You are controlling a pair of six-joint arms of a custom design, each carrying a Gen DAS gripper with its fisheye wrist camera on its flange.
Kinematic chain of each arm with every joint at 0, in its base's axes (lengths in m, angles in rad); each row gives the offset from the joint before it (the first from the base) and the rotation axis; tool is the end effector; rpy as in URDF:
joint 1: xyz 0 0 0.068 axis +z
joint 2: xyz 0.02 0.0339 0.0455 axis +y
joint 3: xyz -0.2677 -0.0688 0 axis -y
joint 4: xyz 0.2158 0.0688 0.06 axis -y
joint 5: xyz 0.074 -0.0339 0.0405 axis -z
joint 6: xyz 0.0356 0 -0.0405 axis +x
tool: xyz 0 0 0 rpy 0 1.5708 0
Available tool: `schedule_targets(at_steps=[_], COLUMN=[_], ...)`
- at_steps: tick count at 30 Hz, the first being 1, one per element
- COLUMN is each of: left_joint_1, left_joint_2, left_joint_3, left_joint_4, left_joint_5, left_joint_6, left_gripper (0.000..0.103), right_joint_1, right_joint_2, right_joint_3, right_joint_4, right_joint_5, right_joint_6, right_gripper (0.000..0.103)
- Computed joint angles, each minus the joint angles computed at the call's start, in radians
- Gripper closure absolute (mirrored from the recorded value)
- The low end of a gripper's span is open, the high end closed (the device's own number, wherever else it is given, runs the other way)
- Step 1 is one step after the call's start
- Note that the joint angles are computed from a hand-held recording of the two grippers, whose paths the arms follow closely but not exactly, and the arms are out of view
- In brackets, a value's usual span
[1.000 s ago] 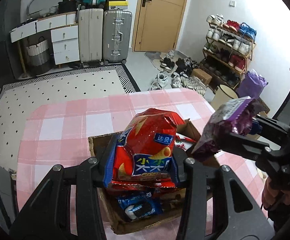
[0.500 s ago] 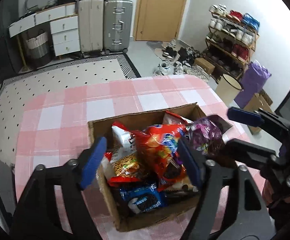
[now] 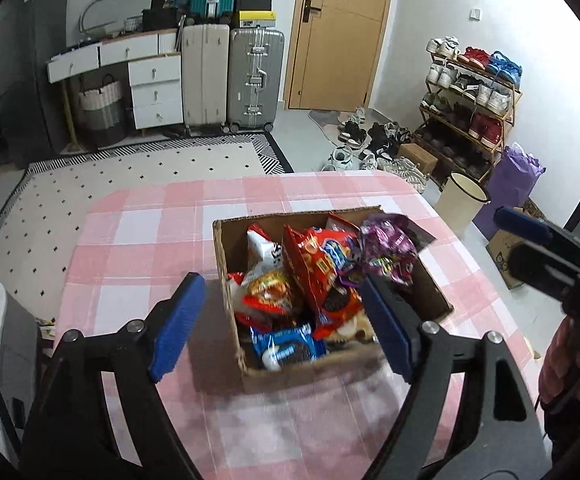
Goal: Organize snacks
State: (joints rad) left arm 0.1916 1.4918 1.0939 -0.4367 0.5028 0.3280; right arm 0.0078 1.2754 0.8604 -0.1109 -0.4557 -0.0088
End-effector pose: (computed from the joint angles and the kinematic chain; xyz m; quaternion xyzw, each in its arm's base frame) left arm 0.2896 0.0387 0.2741 0.1509 0.8955 -0.1348 0.3965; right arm 0.2553 0.0177 0.2843 -0.1197 0.8432 0.1955 0.4862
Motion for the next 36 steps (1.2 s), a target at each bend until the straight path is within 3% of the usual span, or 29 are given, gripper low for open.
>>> schedule_targets(at_steps=[9,14,18,21,29,33,36], left_joint_1=[0.142,0.234,0.346,0.449,0.616,0.662,0.638], left_joint_2=[-0.261,-0.365,-0.453,-0.511,-0.659,-0.673,-0.68], left_joint_3=[-0.14,-0.203,-0.271,-0.33,-0.559,-0.666,-0.73], left_joint_4=[-0.105,-0.171,-0.196,-0.192,0.019,0.148,0.26], left_joint_5=[0.108,0.172,0.249,0.323,0.43,0.46,0.427], left_joint_6=[0.05,0.116,0.168,0.212,0.205,0.194,0.157], left_gripper=[0.017,0.015,0.001,0.001,0.001,0.001,0.001], right_joint_1=[-0.027,-0.113,-0.208,-0.315,-0.576,-0.607,-0.652], right_joint_2=[-0.334,-0.483,-0.581,-0.651,-0.765,-0.802,-0.801], right_joint_3=[-0.19,-0.279,-0.337,-0.388,-0.542,-0.623,-0.684], right_joint_4=[-0.039,-0.086,-0.142,-0.171,-0.136,-0.042,0.053], right_joint_5=[-0.008,-0.084,-0.137,-0.201,-0.31,-0.263,-0.262], right_joint_6=[0.015,0.013,-0.012,-0.04,-0.102,-0.005,0.062], right_gripper=[0.011,0.007,0.007,0.006,0.001,0.001,0.001])
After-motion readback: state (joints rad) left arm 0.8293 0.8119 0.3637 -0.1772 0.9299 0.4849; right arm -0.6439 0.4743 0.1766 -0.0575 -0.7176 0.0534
